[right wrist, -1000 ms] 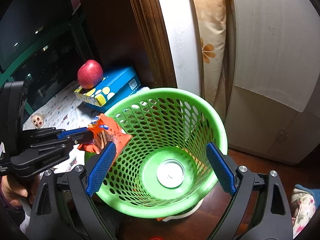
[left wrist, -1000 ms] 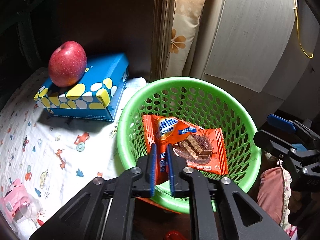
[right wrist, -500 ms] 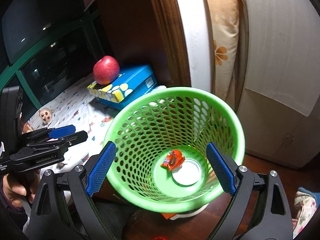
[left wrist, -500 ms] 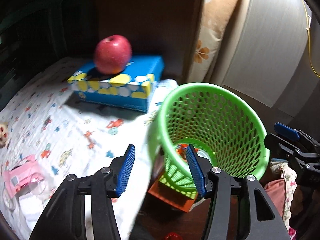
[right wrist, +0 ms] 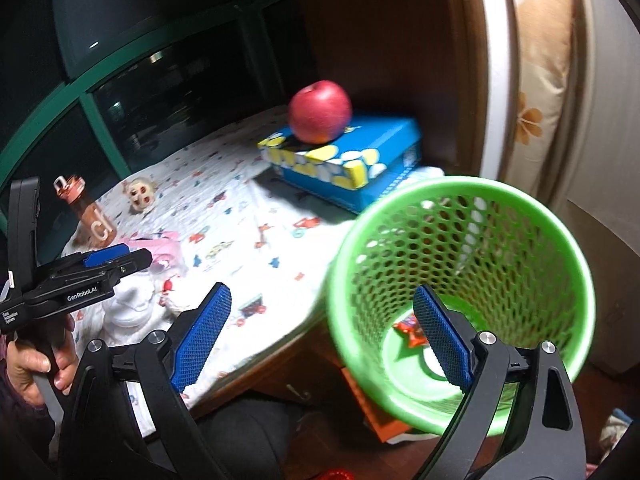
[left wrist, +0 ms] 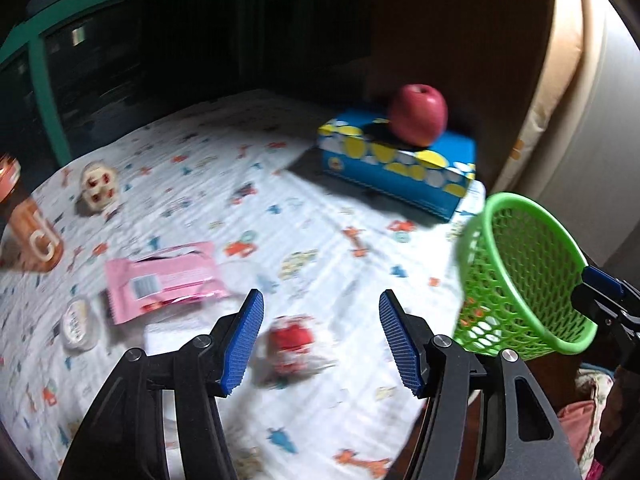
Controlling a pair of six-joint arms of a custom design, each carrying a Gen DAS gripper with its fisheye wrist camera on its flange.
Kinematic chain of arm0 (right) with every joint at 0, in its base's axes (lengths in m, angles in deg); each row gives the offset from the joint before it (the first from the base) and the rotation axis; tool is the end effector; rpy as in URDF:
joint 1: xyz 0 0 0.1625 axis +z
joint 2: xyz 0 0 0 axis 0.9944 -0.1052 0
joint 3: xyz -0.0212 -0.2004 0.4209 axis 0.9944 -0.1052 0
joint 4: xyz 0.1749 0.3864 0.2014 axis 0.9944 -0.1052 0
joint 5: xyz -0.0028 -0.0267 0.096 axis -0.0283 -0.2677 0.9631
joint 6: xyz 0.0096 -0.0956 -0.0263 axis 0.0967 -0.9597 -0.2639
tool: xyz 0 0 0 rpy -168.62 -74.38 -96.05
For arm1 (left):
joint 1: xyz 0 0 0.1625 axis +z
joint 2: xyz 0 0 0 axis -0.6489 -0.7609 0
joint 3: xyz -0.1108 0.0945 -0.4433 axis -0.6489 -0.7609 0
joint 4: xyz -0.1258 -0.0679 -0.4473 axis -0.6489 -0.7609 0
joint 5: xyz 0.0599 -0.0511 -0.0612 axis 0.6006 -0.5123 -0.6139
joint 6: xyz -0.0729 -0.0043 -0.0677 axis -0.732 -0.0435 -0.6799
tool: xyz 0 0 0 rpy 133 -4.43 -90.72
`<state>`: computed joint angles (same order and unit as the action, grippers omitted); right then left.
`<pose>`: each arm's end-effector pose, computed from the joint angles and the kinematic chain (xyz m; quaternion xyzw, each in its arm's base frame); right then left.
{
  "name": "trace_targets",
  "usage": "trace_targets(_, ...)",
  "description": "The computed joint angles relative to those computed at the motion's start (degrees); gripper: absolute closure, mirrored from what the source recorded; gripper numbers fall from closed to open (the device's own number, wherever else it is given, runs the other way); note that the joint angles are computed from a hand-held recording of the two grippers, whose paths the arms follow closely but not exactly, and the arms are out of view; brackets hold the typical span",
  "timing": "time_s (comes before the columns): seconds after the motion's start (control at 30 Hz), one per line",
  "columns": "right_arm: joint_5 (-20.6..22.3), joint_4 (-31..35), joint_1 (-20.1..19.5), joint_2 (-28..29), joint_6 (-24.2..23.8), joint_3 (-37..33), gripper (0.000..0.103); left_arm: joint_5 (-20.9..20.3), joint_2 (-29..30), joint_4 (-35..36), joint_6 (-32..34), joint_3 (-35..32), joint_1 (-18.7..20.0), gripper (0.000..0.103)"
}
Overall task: Collect trash
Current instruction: 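Grasp the crumpled paper ball with the right tool while the left tool grasps the foam block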
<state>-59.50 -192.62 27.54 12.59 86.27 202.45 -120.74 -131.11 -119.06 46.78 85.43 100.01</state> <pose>0.2808 -0.5517 0.1708 0.0049 -0.8400 0.4519 0.3003 -0.2087 -0.7125 0.2458 0.3582 0.8811 -0.2120 0.2243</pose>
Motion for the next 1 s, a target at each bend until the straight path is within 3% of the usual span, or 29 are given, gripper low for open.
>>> trace_targets(0.53,10.4,13.3,-0.4,10.8,-0.7,-13.1,0.012,4.3,-3.5,-0.6,-3.0,-1.6,6.0,0.045)
trace_targets(1.0,14.5,21.3,-2.5,17.4,0.0,-21.7,0.019,4.5,-5.0,-0.1,-3.0,-1.0,7.8,0.045)
